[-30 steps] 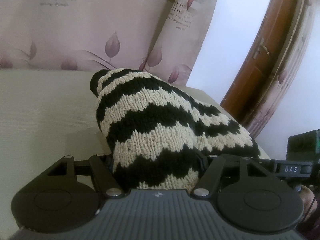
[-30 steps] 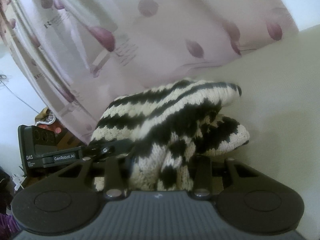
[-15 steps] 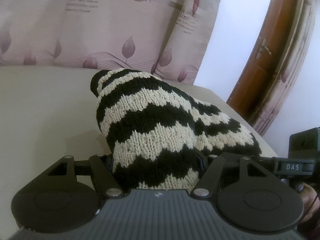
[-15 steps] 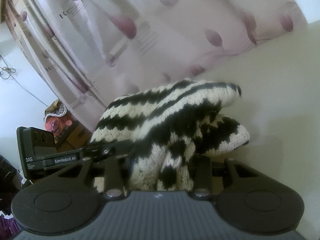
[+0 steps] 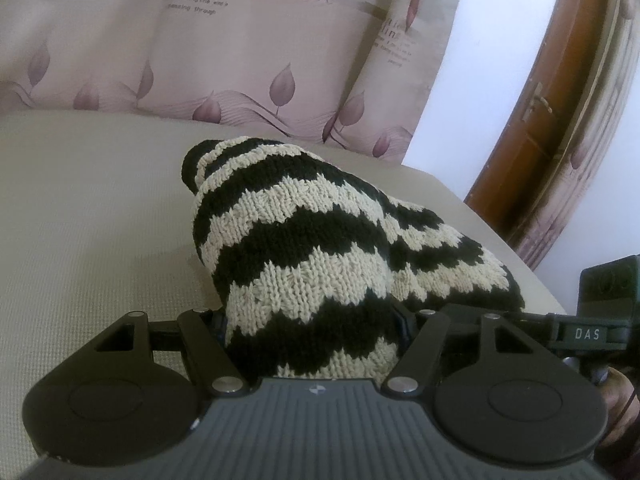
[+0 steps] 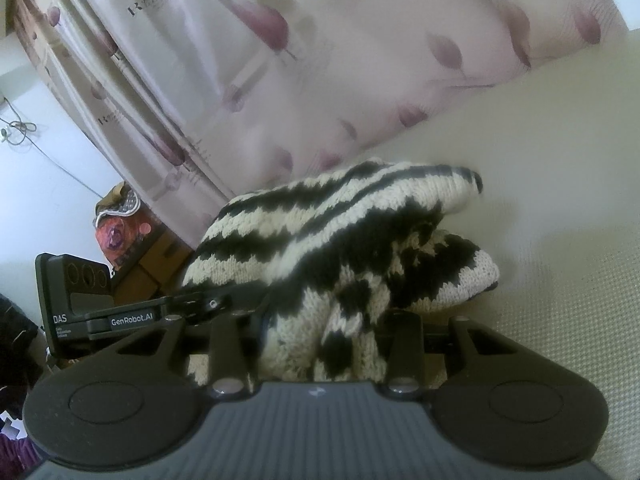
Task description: Fold small clothes
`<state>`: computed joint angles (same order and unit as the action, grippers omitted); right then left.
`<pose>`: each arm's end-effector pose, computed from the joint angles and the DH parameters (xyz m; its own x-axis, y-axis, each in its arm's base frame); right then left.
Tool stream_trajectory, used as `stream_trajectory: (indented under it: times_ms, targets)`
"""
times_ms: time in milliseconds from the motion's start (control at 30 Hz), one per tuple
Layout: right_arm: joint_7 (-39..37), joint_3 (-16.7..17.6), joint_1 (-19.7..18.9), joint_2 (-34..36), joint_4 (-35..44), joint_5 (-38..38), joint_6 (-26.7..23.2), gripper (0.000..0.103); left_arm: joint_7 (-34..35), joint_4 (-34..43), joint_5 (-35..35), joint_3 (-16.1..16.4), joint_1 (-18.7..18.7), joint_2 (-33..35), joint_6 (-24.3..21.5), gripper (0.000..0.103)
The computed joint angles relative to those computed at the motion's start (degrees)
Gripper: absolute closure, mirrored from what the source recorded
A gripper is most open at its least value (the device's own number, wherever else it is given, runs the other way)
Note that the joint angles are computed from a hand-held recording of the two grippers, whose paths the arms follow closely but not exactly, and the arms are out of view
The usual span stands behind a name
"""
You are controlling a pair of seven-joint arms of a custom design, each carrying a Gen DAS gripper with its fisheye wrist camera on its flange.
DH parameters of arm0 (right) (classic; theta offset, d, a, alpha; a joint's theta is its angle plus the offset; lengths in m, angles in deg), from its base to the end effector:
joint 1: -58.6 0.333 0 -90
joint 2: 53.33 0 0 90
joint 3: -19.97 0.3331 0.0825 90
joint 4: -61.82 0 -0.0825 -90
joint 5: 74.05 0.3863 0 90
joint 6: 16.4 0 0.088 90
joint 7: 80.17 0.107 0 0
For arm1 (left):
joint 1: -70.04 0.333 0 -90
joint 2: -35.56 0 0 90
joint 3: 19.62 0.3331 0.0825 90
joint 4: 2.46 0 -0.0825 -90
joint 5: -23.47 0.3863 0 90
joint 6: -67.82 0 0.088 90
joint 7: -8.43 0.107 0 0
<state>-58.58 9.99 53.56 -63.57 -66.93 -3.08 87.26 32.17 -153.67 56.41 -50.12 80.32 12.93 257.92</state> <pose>0.4883 -0.0531 0.4879 0.5596 -0.4657 -0.6855 -0.7756 -0.0028 -0.6312 0.3862 -0.2183 0.4731 -0.0619 -0.9393 0.3376 -0.6006 -0.2351 -0.7642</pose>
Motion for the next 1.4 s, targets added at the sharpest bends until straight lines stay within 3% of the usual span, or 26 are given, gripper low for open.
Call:
stream_trajectory:
  times_ms: [200,367,667,1067,1267,1400]
  targets:
    - [0.90,0.23,0.13,0.71,0.08,-0.37,0.37,0.063,0.91,0.20,0.53,1.41,-1.01,1.38,-0.31,0.034]
    - [0.74,0.39,0.08,1.87,-0.01,-0.10,0.63,0.063,1.61,0.49,0.28,0.19,0.65,2.87,0.14,0.033]
    - [0.17,0.89,-0.78,4.92,1.41,-1.21,0.38,0.063,2.86,0.10,-3.45,-10.47,10.81,2.31,1.44,0.026]
    - [-2.67,1.59,-0.56,5.06,1.29,-3.67,3.20,0.057,1.12,-0.04,-6.12,-22.62,21.65,-2.13,1.89,0.013]
    - [-5.07,1.71,-0.20,3.83,-0.09,-2.89,5.26,0.054,-2.56,0.47,-4.39,-27.23,25.69,-6.98,-0.23,0.003]
    - [-7.33,1.65,0.21,2.08,-1.89,-1.76,7.65,0.048,-5.87,0.68,-2.33,-28.64,27.16,-9.71,-1.10,0.000]
